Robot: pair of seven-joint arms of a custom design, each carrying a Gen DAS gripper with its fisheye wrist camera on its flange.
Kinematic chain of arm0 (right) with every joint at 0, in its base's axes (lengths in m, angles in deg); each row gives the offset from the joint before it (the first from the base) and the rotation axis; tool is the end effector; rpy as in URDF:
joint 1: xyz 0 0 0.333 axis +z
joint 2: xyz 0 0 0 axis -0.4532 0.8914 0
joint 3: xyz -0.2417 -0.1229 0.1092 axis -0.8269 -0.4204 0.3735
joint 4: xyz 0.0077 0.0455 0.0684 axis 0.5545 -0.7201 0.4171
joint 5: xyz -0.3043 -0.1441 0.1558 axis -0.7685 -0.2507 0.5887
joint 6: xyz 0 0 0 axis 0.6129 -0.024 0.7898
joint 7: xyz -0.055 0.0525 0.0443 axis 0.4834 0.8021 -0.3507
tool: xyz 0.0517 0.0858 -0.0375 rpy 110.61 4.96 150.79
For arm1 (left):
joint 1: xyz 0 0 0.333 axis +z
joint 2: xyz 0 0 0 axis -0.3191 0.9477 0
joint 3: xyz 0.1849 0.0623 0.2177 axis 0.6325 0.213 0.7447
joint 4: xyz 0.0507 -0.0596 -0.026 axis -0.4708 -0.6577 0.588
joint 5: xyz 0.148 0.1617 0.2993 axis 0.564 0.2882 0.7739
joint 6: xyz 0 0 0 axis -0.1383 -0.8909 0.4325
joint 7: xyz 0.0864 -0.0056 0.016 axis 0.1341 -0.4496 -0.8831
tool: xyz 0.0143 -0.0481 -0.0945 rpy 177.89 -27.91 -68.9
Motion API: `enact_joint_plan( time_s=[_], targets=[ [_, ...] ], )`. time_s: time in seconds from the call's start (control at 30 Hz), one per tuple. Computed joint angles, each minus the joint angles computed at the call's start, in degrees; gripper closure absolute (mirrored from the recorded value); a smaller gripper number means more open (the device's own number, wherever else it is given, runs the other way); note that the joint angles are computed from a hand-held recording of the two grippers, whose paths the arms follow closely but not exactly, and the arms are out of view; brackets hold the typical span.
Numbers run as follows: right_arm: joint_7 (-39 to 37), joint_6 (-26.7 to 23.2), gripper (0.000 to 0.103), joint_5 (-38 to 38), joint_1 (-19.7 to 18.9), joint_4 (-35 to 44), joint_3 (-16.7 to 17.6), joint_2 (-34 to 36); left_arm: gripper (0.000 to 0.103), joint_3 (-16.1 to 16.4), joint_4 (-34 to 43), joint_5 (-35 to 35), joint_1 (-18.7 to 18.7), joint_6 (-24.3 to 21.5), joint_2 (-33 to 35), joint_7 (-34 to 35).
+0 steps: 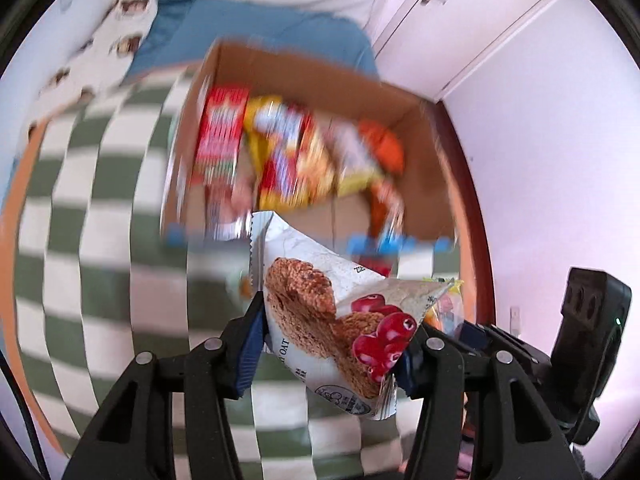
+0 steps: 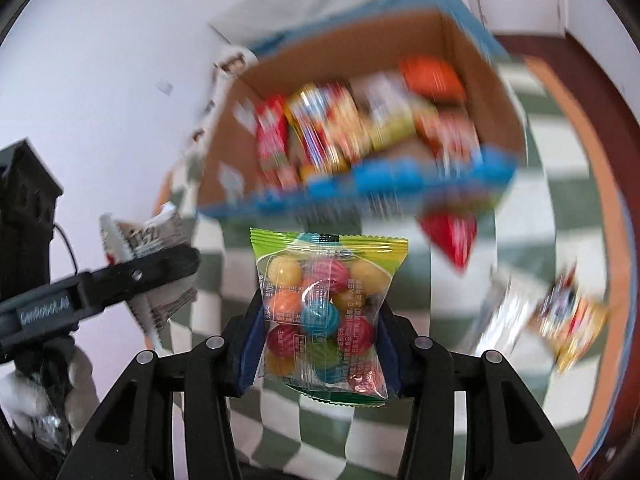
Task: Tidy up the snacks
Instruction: 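Carry both packets into the box and open both tools, then withdraw both tools from the box and lower them toward the mat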
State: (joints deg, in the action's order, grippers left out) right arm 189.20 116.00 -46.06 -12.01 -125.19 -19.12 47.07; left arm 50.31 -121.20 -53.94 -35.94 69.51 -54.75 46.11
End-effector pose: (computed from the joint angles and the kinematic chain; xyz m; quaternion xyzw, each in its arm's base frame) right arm 0.4236 0.1788 0.4846 -0.4115 0.8620 -0.0361 0.2938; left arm 0.4140 -0.2722 0.5540 0.4159 -0.8795 0.2026 0.1116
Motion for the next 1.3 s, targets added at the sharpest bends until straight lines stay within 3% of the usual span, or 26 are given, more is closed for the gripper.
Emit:
enact_joint_plan(
  time_s=[0.1,0.23,0.57,0.7,0.73,0.77,0.8,0.9,1.3],
  targets=[
    [-0.87,-2.35,0.052,-3.96,-2.64,5.08,-0.31,3.16,0.052,-2.07,6.19,2.80,-0.86,2.83,5.44,-1.79],
    [-4.04,-4.44,0.052,-6.54,-4.23,10.44,-2.19,8.86,0.052,-3.89,15.02,8.01,-1.74,2.43,14.27,-5.04],
    [-9.26,-5.22,0.052,-4.60,-4.65,15.45,-5.42,18.30,0.051,-5.50,28.12,15.53,-3.54,-3.25,29.72,-12.70],
    [-14.30,-4.76,0.048,0.91,-4.49,16.29,-6.05,21.63,0.046,-5.81,31.23,16.50,-3.93,-7.54,33.77,-14.01],
    [-14.85,-6.01,0.032,1.80,-4.46,16.74,-6.10,21.95,0.041,-5.85,31.06,16.27,-3.83,-7.49,34.12,-14.03],
    [-14.96,-7.59,0.010,2.27,-4.52,17.35,-6.24,22.65,0.029,-5.93,30.54,16.04,-3.67,-7.04,34.21,-13.68],
    [-14.63,-7.73,0.007,1.93,-4.56,17.22,-6.39,22.92,0.020,-5.85,29.75,16.47,-3.73,-6.26,33.96,-13.61],
    [-15.76,-8.22,0.007,3.33,-4.68,17.08,-6.52,23.45,0.019,-5.54,27.40,18.40,-4.02,-3.96,32.97,-13.82],
    [-9.01,-11.62,0.007,-5.10,-4.52,16.45,-6.47,20.56,0.019,-5.44,21.77,18.41,-2.78,0.01,27.74,-13.34]
  ],
)
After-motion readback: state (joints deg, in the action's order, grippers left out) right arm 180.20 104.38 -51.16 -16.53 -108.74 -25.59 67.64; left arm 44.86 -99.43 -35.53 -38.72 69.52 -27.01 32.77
